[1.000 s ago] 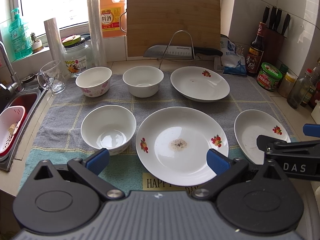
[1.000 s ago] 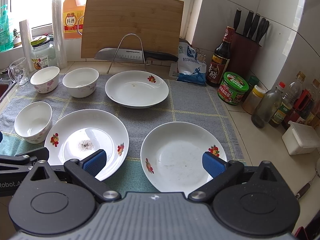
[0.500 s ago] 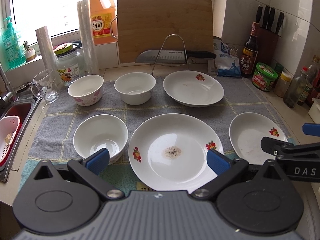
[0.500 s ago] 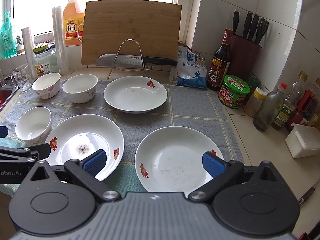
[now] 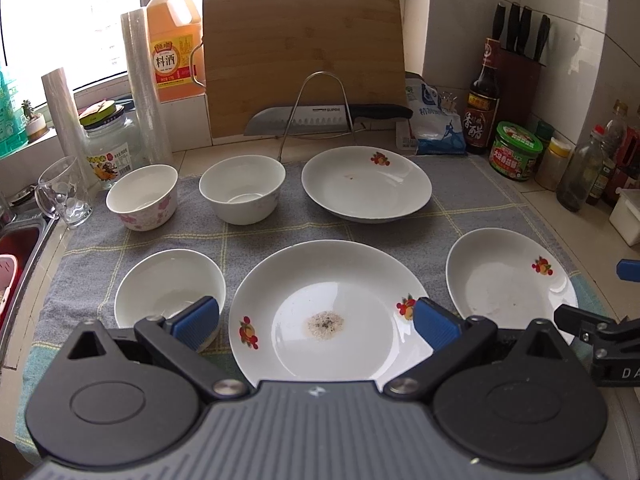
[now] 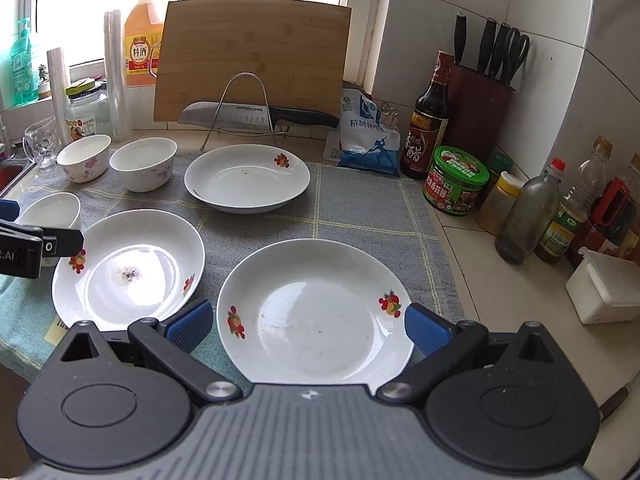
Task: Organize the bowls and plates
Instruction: 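Move the left gripper to the rim of the deep floral plate and close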
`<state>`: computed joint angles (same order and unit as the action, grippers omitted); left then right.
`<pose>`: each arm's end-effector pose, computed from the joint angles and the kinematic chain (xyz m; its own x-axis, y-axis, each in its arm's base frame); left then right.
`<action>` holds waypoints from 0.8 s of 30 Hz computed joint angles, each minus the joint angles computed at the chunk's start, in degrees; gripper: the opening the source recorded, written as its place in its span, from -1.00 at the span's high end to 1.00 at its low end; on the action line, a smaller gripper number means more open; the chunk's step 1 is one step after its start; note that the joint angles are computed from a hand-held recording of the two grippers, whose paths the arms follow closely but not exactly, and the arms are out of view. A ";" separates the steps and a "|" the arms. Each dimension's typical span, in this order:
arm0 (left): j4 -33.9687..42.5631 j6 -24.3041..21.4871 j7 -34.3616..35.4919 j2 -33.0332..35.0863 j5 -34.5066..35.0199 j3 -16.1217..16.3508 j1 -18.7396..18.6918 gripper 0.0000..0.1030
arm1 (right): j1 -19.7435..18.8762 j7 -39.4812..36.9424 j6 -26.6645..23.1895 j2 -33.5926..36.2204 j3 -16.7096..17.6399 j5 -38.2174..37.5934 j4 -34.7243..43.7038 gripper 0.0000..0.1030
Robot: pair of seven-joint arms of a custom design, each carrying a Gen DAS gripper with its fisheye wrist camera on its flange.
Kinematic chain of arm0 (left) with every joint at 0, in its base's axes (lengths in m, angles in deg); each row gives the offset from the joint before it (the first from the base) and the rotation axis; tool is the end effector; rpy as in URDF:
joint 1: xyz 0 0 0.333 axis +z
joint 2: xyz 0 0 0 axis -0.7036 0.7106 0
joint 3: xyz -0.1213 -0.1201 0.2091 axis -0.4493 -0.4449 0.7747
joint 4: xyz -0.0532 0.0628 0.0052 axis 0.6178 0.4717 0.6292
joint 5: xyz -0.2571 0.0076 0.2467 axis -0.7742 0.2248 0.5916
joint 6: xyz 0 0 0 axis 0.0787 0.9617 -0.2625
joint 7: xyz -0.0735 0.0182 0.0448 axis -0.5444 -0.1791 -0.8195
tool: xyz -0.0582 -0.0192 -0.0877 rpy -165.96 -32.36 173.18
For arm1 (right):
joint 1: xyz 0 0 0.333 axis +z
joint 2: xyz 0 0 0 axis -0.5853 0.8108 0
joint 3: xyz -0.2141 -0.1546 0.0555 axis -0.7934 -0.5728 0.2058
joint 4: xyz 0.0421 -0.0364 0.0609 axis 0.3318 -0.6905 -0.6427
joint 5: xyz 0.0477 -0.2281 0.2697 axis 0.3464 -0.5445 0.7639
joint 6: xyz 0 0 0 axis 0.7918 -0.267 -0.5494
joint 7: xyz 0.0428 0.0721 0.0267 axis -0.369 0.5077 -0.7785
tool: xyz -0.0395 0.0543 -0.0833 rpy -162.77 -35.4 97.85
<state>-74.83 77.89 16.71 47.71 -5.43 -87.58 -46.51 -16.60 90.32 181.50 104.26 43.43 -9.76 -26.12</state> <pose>0.5527 -0.0943 0.3743 0.3015 -0.9535 0.0018 -0.6630 -0.2110 -0.7183 0.6112 0.1965 0.3592 0.4839 -0.8671 0.1185 -0.5458 -0.4049 -0.7336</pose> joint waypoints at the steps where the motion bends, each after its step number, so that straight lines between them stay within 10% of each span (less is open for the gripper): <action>1: 0.40 0.01 0.05 0.46 -0.16 -0.03 -0.01 -0.99 | -1.45 -1.36 0.05 0.30 1.24 0.36 0.00 -1.00; 24: 15.60 -3.25 9.43 12.72 -9.26 0.55 -5.17 -0.99 | -12.81 -20.79 -16.11 14.52 7.71 6.89 13.85 -1.00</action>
